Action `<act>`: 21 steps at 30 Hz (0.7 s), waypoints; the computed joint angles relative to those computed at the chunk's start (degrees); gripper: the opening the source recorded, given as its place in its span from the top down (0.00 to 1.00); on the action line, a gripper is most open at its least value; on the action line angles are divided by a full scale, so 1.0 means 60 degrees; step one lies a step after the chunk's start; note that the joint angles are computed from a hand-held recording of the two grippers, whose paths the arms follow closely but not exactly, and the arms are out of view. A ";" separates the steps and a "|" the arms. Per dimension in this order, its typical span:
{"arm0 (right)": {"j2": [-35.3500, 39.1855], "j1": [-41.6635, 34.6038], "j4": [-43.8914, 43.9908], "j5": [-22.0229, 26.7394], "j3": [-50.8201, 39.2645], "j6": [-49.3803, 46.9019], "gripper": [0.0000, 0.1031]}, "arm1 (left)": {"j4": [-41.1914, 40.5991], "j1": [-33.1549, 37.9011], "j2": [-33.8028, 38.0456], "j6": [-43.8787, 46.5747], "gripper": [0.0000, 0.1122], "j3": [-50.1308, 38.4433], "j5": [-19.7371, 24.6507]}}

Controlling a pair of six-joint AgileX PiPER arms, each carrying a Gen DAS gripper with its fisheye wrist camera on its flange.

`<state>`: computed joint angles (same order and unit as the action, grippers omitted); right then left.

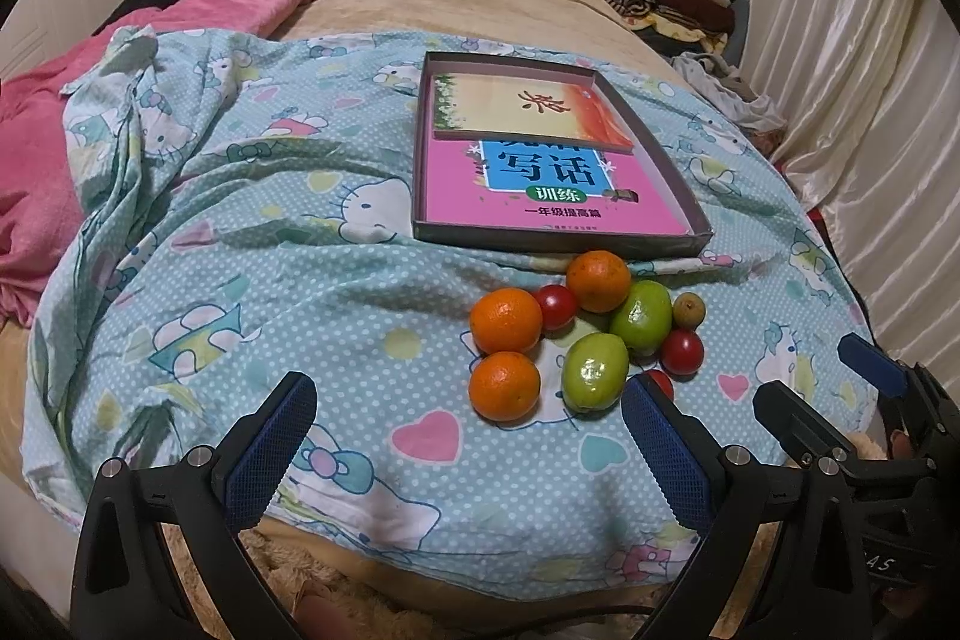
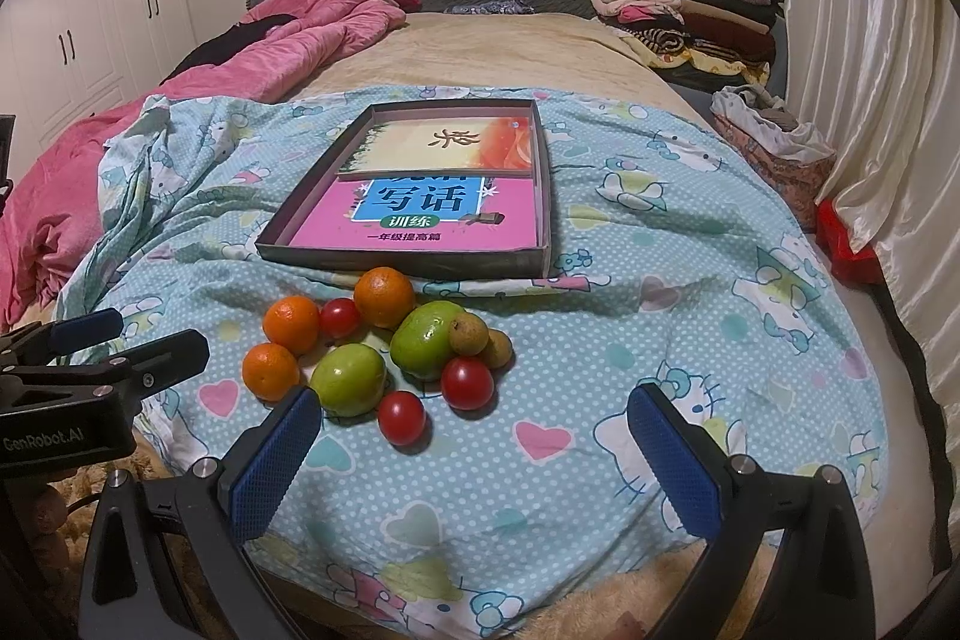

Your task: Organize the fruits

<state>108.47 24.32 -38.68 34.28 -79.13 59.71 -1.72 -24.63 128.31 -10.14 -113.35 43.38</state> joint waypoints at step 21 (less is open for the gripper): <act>0.0032 0.0020 -0.0020 0.0087 -0.0082 -0.0018 0.00 | -0.0032 -0.0012 -0.0020 0.0020 0.10 -0.0019 0.0017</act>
